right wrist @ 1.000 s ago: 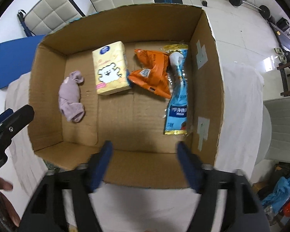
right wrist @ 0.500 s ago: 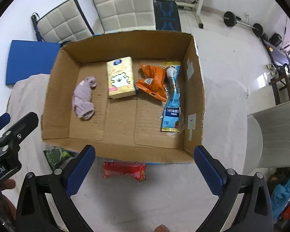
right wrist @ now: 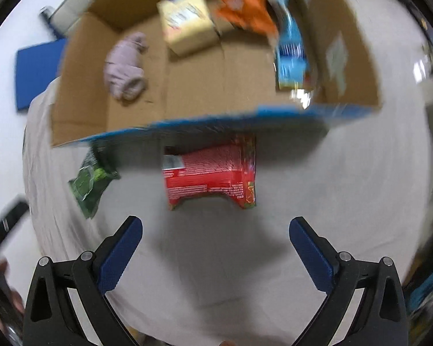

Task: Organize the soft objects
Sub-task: 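Grasp the green Deeyeo bag with the left tool while the right tool grasps the red packet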

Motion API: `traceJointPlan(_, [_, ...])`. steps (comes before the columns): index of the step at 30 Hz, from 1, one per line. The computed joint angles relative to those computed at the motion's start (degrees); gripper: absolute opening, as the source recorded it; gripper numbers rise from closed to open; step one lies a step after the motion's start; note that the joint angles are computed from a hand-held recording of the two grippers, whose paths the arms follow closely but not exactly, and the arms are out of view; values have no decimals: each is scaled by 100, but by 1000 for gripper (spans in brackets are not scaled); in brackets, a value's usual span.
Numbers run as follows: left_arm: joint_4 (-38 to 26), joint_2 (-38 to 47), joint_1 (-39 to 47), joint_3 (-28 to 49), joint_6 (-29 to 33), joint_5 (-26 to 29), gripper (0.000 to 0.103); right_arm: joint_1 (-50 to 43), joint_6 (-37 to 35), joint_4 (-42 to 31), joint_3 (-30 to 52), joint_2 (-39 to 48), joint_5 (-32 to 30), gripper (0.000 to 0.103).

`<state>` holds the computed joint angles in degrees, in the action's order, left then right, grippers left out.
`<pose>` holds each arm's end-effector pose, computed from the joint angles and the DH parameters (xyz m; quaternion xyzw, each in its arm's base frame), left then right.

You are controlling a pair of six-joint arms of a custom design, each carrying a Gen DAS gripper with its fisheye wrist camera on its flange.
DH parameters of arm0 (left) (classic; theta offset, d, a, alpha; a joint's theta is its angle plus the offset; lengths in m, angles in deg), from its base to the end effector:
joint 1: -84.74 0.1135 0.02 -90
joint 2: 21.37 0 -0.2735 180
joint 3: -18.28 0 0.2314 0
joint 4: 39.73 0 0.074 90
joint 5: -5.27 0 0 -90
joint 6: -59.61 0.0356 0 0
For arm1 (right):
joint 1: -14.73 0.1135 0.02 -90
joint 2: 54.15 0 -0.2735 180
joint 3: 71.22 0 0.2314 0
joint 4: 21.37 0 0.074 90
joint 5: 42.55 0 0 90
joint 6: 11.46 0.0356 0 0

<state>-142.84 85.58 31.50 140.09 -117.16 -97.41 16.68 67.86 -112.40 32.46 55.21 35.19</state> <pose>0.2018 -0.2571 0.3258 -0.2883 0.9510 0.0235 0.1089 0.3278 0.0187 0.2406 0.1030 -0.9872 -0.1107 0.0499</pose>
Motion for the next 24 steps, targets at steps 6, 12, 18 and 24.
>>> traceJointPlan(6, [1120,-749,-89,-2206,-753,595,102,233,850,1526,-1164,91,-201,103])
traceJointPlan(12, [1435,-829,57,-2908,-668,696,102,1223,1240,2662,-1890,81,701,103])
traceJointPlan(18, [1669,-663,343,-3112,162,635,102,1431,1224,2520,-1829,198,1183,91])
traceJointPlan(24, [1762,252,838,-2716,2086,566,102,1201,552,2143,-2101,-1,1438,90])
